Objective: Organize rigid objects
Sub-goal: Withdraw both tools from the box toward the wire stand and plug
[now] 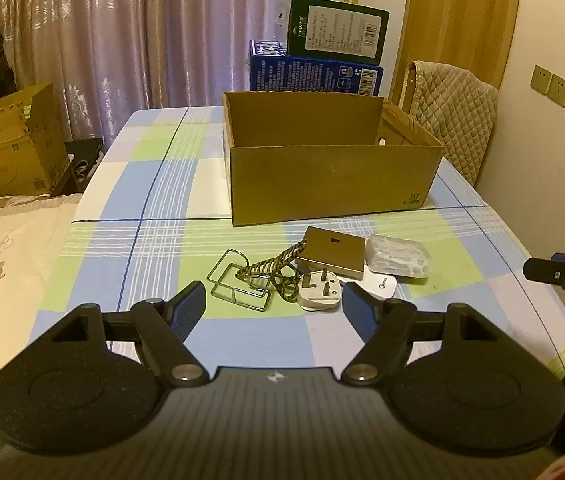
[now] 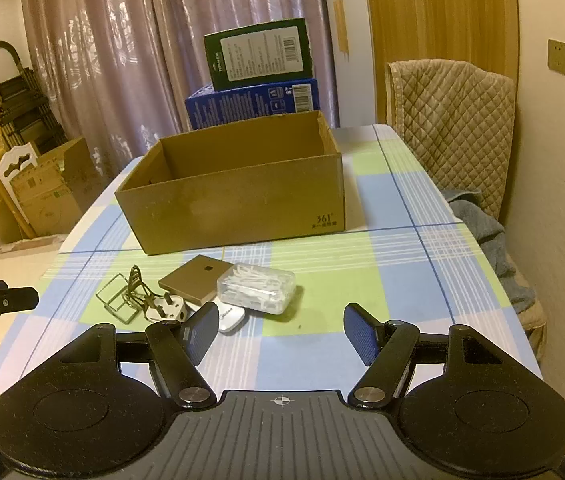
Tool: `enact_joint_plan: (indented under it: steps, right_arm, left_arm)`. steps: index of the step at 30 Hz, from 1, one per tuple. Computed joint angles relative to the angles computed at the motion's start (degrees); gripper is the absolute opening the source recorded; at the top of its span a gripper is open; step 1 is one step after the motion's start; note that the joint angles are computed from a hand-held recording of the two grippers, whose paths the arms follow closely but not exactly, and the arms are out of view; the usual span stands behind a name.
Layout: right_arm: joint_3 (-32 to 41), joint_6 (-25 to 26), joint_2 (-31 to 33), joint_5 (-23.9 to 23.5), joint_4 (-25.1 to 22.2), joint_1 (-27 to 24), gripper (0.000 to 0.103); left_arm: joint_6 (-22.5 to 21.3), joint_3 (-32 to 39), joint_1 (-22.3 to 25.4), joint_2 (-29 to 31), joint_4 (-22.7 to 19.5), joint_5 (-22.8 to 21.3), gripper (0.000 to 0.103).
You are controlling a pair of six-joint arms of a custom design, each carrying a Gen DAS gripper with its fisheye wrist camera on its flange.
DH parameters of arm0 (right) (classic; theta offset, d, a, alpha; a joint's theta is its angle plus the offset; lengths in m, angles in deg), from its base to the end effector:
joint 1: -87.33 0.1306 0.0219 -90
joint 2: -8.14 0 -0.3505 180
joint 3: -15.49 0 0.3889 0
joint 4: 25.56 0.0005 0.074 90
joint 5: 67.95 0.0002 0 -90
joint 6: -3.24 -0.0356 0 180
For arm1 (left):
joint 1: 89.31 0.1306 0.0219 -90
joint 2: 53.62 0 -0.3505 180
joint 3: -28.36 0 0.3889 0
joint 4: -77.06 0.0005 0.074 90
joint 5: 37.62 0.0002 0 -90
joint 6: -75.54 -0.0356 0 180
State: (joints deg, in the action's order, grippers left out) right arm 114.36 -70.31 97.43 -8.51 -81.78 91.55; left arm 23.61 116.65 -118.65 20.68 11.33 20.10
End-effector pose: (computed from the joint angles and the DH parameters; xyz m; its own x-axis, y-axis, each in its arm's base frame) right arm 0.4702 0.0523 0.4696 -0.5789 -0.2872 -0.7632 -0.6000 0.7838 0.1601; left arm 0.3305 -0.1645 0.4802 -0.6165 -0.2515 -0.7461 -0.3229 0.9450 -0.0517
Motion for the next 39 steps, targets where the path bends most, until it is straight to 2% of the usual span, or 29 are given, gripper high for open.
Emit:
enact_joint_plan:
  steps: [12,26,30,34,39]
  right_arm:
    - [-0.1,0.3,0.7,0.8,0.1,0.2,0.066]
    - [-0.1,1.4,2.5,2.5,-0.1,1.2,0.066]
    - [-0.2,1.9,3.2,2.9,0.0,1.7,0.066]
    - [-0.1,2.3,3.9,3.2,-0.1,2.2,0.066]
    - [0.2,2.5,5.1,4.1,0.0,3.1,0.066]
  left_arm:
    - [-1.8,-0.6,0.6,0.6,1.0,0.7,0.071]
    - [-4.0,-1.3,2.9,2.4,2.3,5.3,0.071]
    - [-5.1,-2.1,3.4,2.8,3.7,5.6,0.071]
    - [-6.1,-2.5,4.1,3.5,5.0,5.2,0.076]
    - [-9.3,-3.4,5.3,4.2,7.6,5.7,0.076]
